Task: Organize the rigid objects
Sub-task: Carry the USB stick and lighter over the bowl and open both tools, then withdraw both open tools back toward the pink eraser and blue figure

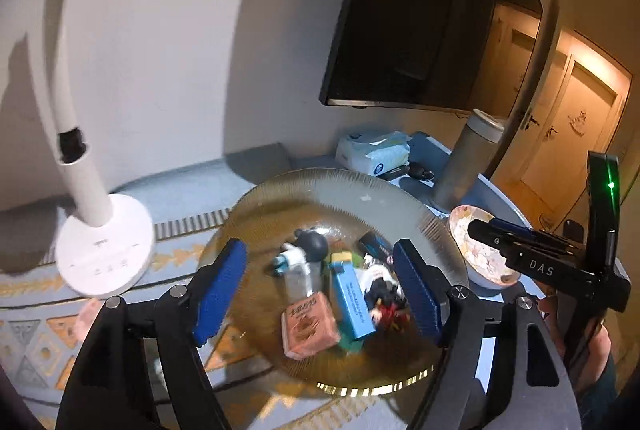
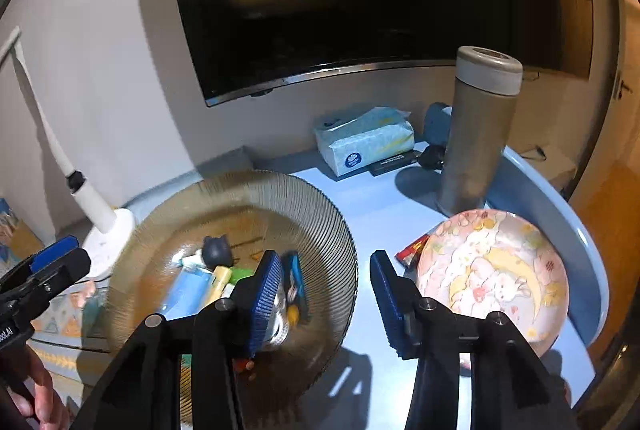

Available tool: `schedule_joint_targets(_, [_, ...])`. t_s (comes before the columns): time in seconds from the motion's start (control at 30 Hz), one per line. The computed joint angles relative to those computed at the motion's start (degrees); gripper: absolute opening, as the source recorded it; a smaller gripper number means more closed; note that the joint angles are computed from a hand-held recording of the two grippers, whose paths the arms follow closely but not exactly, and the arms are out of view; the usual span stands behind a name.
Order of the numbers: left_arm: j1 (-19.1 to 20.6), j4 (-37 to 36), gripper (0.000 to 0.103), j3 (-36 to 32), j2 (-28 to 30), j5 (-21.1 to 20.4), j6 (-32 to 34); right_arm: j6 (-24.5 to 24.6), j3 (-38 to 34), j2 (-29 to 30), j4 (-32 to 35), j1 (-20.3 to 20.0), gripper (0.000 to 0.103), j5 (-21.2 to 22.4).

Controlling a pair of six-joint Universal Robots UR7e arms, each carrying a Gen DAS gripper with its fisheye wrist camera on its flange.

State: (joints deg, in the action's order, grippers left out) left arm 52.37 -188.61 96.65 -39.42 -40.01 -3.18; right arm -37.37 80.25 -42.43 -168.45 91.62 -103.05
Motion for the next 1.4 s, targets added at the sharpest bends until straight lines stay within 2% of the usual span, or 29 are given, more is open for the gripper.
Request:
schedule_joint_targets(0.1, [-1.51,-1.55,0.076,4.61,-2.90,1.45,-0.97,0.93,2.74,-2.24,0.90,-0.02,0.048,1.65])
schedule_joint_targets(0.13, [-2.21,-1.68,0.077,6.47,-4.06,2.40,-1.69,1.24,4.08,-3.30,1.50,0.09,0.052,2.50])
schedule_joint_targets(0.23, [-4.63,-3.07,0.077,12.47,-7.54,5.61,-4.37,1.04,8.10,-5.98,1.57,0.49,0.059,5.22])
schedule_joint_targets(0.3, [-6.99,-6.79,0.079,18.46,-9.59,9.18,-6.98,0.49,12.29,-8.32,1.61,0.93,0.061,7.67])
schedule_joint_targets(0.33, [-7.76,-7.79,0.086,20.85,-10.36,10.68,-8.95,0.33,14.31,-9.23,1.58,1.07,0.063,8.56])
schedule_joint_targets(0.37, [-8.54,-8.46,0.089,23.69,-11.27,12.00,-11.93,-0.01,17.35,-10.27,2.04,1.22,0.070,9.49])
schedule_joint_targets(0.4, [-9.36,-8.28,0.089,27.42,-12.72,13.11,-16.59,-0.84,19.26,-10.76,2.58,1.42,0.073,9.71])
schedule_joint_targets(0.53, [-10.69,-0.11,0.089,36.12,-18.60,14.49,-31.14,-7.09,26.97,-10.12,-2.62,3.84,0.074,6.22])
schedule_joint_targets(0.63, [-11.77,-0.53,0.090,41.21,-20.52,16.70,-34.81,-9.05,29.84,-9.82,-2.79,5.14,0.074,7.23])
schedule_joint_targets(0.7, [-11.21,2.27,0.092,42.59,-20.37,19.62,-37.84,-11.86,31.35,-8.30,-5.99,5.57,0.077,8.58])
schedule_joint_targets(0.73, [-10.40,5.10,0.092,43.07,-20.22,20.92,-40.65,-13.82,32.02,-6.54,-9.54,5.74,0.082,8.47])
schedule_joint_targets(0.77, [-9.44,5.76,0.092,43.44,-19.93,20.96,-41.90,-15.74,32.42,-4.79,-12.75,5.54,0.082,8.35])
schedule_joint_targets(0.87, [-5.89,-2.24,0.092,43.71,-17.15,17.45,-38.84,-18.75,31.51,0.34,-17.35,5.60,0.082,5.13])
schedule_joint_targets(0.97, [-4.69,-2.82,0.093,43.51,-15.55,18.70,-39.94,-19.47,30.91,2.44,-18.80,4.80,0.082,4.73])
schedule_joint_targets(1.07, [-3.77,-2.22,0.093,43.08,-15.94,17.45,-39.61,-19.21,30.48,2.73,-18.07,4.35,0.082,4.56])
schedule_joint_targets(1.13, [-3.31,0.89,0.093,42.84,-16.65,17.09,-41.89,-19.06,30.89,2.21,-18.04,3.88,0.083,5.95])
schedule_joint_targets(1.3, [-2.60,7.75,0.093,41.52,-17.60,15.82,-44.04,-18.90,31.02,2.48,-18.62,3.84,0.083,6.06])
schedule_joint_targets(1.4, [-2.67,12.60,0.093,40.58,-17.69,16.30,-45.63,-19.95,31.15,2.57,-18.34,4.03,0.087,5.72])
